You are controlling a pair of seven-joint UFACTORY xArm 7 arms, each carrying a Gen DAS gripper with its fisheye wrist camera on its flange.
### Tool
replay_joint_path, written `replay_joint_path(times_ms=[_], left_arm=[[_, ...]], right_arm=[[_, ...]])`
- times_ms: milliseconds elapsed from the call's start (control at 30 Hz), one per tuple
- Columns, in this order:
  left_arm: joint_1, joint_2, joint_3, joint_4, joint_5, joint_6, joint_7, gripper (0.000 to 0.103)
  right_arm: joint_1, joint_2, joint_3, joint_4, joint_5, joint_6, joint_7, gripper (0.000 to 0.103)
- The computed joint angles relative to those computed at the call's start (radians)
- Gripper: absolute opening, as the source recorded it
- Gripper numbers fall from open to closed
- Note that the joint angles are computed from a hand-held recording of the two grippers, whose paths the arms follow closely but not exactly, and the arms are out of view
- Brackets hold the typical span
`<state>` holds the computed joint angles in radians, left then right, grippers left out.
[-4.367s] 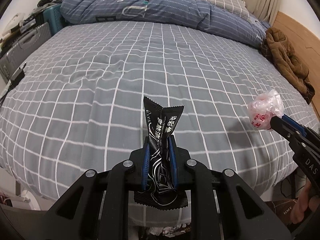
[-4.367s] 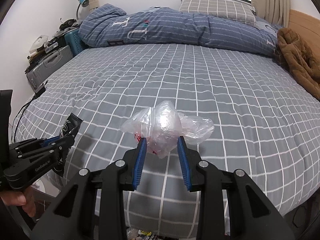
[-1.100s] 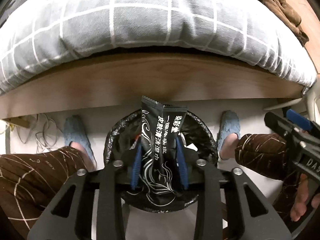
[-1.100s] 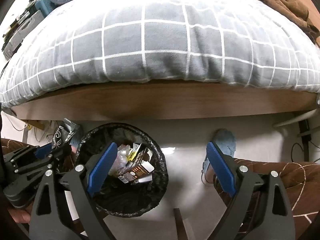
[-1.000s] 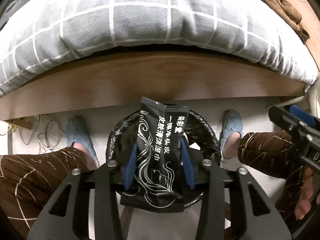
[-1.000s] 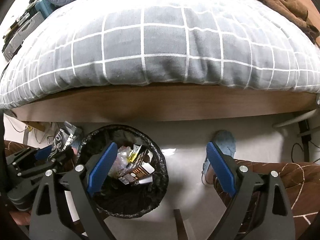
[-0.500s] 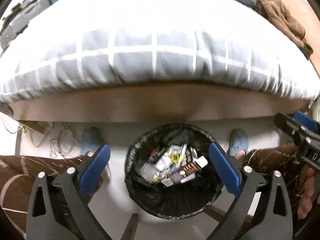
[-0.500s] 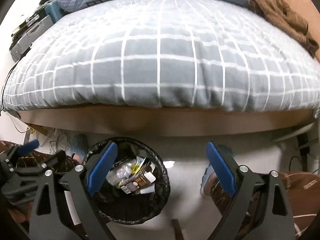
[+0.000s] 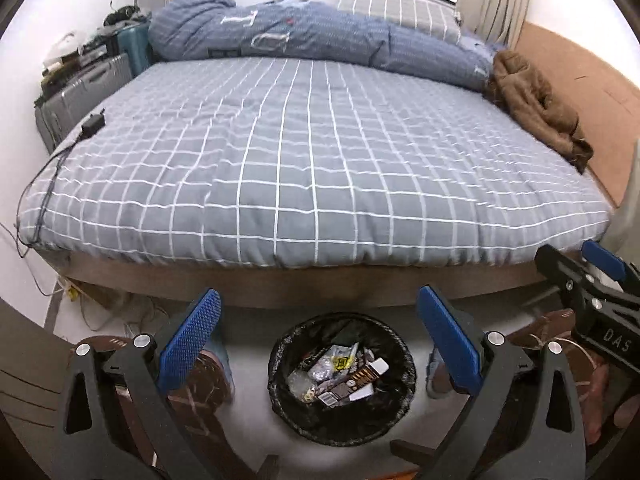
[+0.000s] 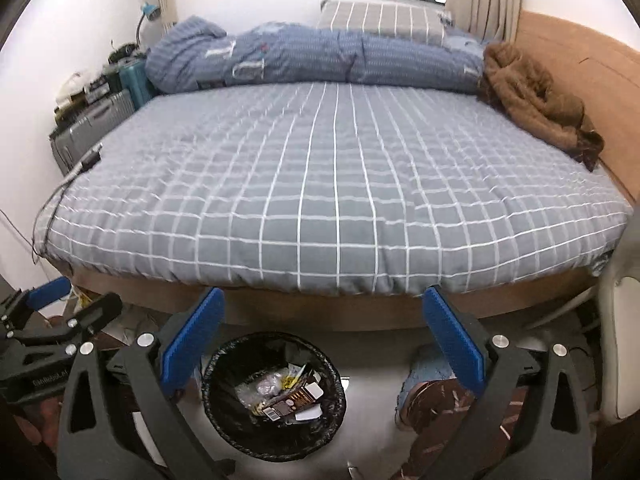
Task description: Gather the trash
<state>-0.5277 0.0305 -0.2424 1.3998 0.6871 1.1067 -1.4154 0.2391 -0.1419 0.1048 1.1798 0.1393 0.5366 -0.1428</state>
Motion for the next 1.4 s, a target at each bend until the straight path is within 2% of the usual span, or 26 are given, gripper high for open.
replay_joint_path(times_ms=[133, 233, 333, 733, 1400], left_arm=[[-0.027, -0.034, -0.030, 0.024, 0.027, 0.068, -0.012, 0.097], [-0.032, -0.066, -0.047, 0.018, 0.031, 0.086, -0.020, 0.097], [-0.035, -0.078, -0.066, 0.031, 0.042, 0.119, -0.019, 0.097], [-0.026, -0.079, -0.080, 0.039, 0.039, 0.130, -0.020, 0.097], [-0.030, -0.070, -0.068, 0.043, 0.035, 0.131, -0.014, 0.097]], right_arm=[[0.002, -0.082, -0.003, -0.036, -0.005, 0.007, 0.006, 0.095], [0.010, -0.131, -0.016, -0.061, 0.027, 0.030, -0.005, 0.095], [0.006, -0.164, -0.012, -0.083, 0.013, 0.030, 0.003, 0.095], [0.002, -0.170, -0.002, -0.090, -0.022, 0.033, 0.035, 0.095], [-0.002, -0.152, -0.013, -0.095, -0.013, 0.017, 0.018, 0.095]])
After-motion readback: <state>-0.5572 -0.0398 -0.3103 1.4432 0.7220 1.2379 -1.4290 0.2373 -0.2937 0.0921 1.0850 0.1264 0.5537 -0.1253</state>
